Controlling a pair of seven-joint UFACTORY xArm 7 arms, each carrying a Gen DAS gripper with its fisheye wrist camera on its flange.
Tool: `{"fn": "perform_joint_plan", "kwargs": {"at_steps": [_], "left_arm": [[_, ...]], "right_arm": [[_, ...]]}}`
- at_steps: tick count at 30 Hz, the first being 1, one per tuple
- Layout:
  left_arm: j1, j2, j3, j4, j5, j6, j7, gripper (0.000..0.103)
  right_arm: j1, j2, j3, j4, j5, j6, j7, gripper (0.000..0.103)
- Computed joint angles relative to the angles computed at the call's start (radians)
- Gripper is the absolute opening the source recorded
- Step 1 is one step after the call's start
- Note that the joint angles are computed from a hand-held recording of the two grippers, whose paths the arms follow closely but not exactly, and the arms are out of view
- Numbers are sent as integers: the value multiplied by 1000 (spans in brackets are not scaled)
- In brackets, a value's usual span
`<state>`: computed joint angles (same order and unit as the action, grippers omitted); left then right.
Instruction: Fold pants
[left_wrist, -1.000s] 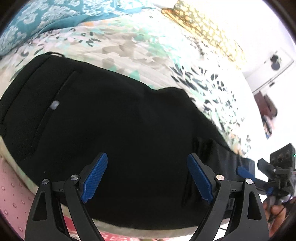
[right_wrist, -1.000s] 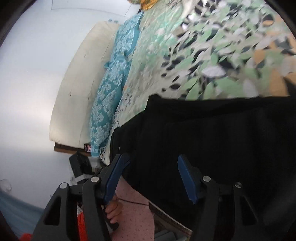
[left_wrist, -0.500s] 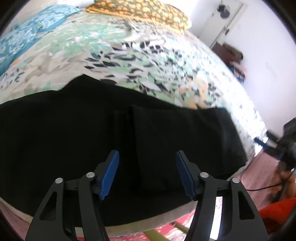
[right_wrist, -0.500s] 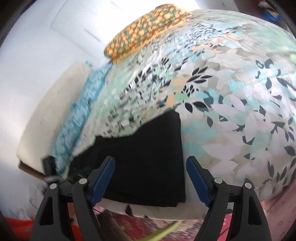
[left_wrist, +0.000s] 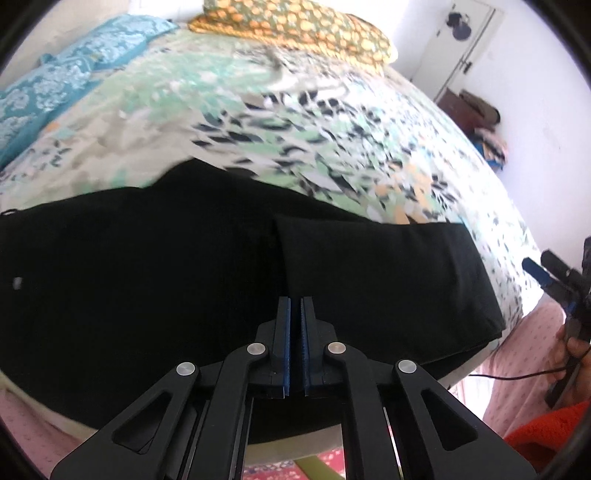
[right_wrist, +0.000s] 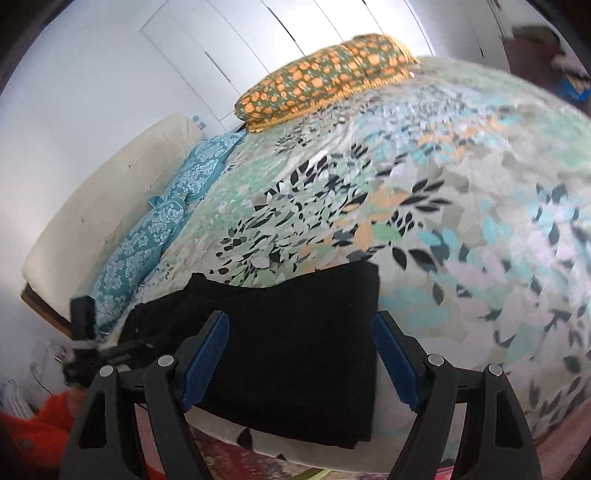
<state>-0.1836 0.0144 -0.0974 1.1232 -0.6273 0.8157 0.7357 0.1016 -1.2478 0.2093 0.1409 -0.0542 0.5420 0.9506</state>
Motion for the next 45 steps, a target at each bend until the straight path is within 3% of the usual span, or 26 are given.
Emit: {"fn": "perform_joint_plan", "kwargs": {"at_steps": [3,6,8,10,11,13,15,17,20,23,25,27,29,32,34,36,37,39,41,42,43,45], "left_arm": [[-1,34,0,6,94,-44,-72,3],[2,67,-2,6,167,-69,-131,3],[6,78,-6,9,189,-61,-141,4],[15,77,-9,14,174,-46,-132,7],[23,77,-9,23,144,-31,-123,12],[32,73,-10,34,100,-12,-113,53],[39,53,-11,25,33,-23,-78,64],[40,40,-14,29,-39,3,-10,64],[13,51,-25,39,0,7,7,58],[-16,90,-36,62,97,27,-28,37],[-29,122,-42,78,147,40,-73,12],[-30,114,-47,63,142,16,-79,9],[-21,76,-47,44,110,-12,-40,7],[-12,70,-31,52,103,-16,-41,7],[-18,95,-28,52,166,-43,-72,7],[-20,99,-30,32,203,-56,-80,8],[-25,91,-35,11,216,-82,-74,9],[-31,77,-38,-3,245,-102,-81,13],[-23,73,-33,12,228,-73,-90,18],[-17,70,-29,18,211,-64,-94,28],[-9,63,-23,20,195,-69,-105,49],[-1,29,-15,-9,166,-136,-119,60]], "right_arm": [[18,75,-1,31,-22,-31,-32,79],[81,241,-47,61,3,-152,-102,79],[209,404,-186,78,83,-227,-199,80],[301,558,-290,112,182,-211,-259,81],[303,599,-286,109,200,-242,-270,81],[279,608,-257,117,207,-254,-289,84],[278,612,-256,119,244,-258,-307,85],[263,600,-233,101,274,-287,-308,85],[242,577,-207,103,281,-275,-309,85],[201,527,-151,87,264,-318,-284,85],[131,468,-79,77,219,-326,-247,85],[17,358,24,62,156,-295,-185,85],[-47,247,59,37,107,-255,-127,85],[-10,227,-10,19,81,-237,-117,85],[74,326,-95,26,112,-263,-172,85],[135,485,-150,94,139,-173,-220,85],[145,554,-155,120,128,-121,-239,85],[97,585,-76,150,73,-104,-213,88],[102,601,-76,168,74,-88,-228,93],[103,594,-79,164,74,-92,-233,93],[106,586,-81,158,80,-98,-232,93],[118,504,-109,125,117,-122,-226,91]]}}
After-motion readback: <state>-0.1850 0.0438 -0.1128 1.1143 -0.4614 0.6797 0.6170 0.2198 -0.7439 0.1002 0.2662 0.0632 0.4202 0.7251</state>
